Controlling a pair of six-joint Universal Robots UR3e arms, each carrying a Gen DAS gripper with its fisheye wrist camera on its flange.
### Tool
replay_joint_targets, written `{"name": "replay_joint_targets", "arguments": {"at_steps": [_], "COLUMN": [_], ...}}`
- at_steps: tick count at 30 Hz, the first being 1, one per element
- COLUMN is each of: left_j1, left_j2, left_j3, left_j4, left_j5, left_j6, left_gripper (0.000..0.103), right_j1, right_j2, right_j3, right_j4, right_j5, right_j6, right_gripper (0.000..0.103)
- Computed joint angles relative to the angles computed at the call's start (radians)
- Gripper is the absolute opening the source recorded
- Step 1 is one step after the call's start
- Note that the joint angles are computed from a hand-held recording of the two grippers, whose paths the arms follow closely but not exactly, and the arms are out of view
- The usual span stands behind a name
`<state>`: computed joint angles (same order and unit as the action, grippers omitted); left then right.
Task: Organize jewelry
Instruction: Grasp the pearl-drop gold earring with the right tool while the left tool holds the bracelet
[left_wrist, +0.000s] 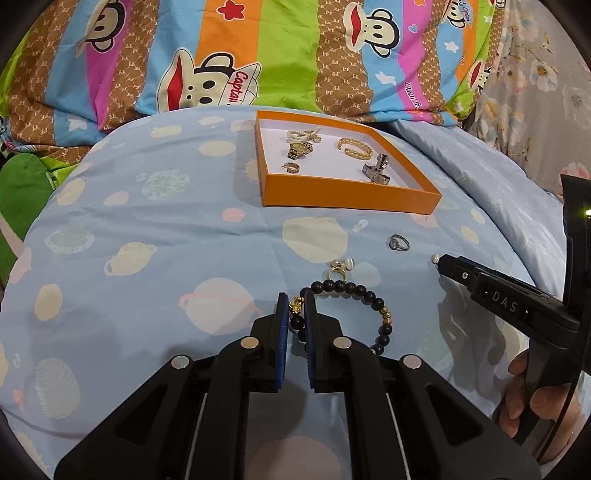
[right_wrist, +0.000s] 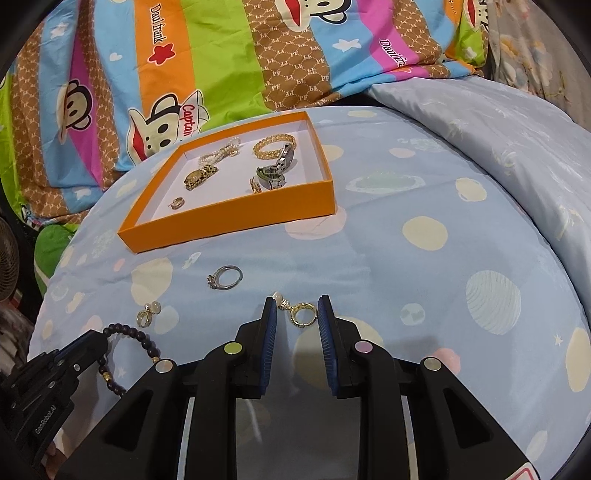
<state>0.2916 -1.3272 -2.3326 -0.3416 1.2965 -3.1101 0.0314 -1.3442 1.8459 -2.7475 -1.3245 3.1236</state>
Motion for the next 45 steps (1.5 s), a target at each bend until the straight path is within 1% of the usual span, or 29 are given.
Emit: {"name": "replay_joint_targets", "arguments": {"at_steps": [7, 18, 20, 24, 29, 34, 37, 39, 45], "left_j1": [-0.006, -0.008, -0.009, -0.009, -0.01, -0.011, -0.012, -0.011, -0.013], "left_j2": [-0.002, -0.004, -0.003, -0.003, -0.003, -0.004, -0.005, -0.004, -0.006], "left_j3": [0.002, 0.003, 0.003, 0.003, 0.003, 0.005, 0.005, 0.005, 0.006], "left_j4": [0.002, 0.003, 0.001, 0.002, 0.003, 0.002, 0.002, 0.002, 0.004], "left_j5": [0.008, 0.011, 0.011, 0.011, 0.012, 0.013, 0.014, 0.013, 0.015], "left_j6": [-0.001, -0.002, -0.003, -0.002, -0.004, -0.004, -0.004, -0.003, -0.005], "left_gripper": [0.008, 0.008, 0.008, 0.008, 0.008, 0.008, 0.008, 0.008, 0.008], "right_j1": [0.014, 0.017, 0.017, 0.002, -0.002, -0.018, -0.012, -0.009, 0.006], "right_j2": [0.009, 0.01, 0.008, -0.005, -0.02, -0.062, -0.086, -0.085, -0.07], "right_j3": [-0.014, -0.013, -0.011, 0.01, 0.029, 0.079, 0.103, 0.1, 0.083], "right_j4": [0.009, 0.006, 0.006, -0.001, -0.009, -0.008, -0.007, -0.003, 0.001], "right_j5": [-0.022, -0.028, -0.029, -0.007, -0.004, 0.023, 0.018, 0.018, -0.003], "right_j6": [-0.002, -0.004, -0.002, 0.002, 0.0, -0.02, -0.036, -0.042, -0.043], "right_gripper": [0.025, 0.024, 0.023, 0.015, 0.014, 0.014, 0.015, 0.021, 0.023]}}
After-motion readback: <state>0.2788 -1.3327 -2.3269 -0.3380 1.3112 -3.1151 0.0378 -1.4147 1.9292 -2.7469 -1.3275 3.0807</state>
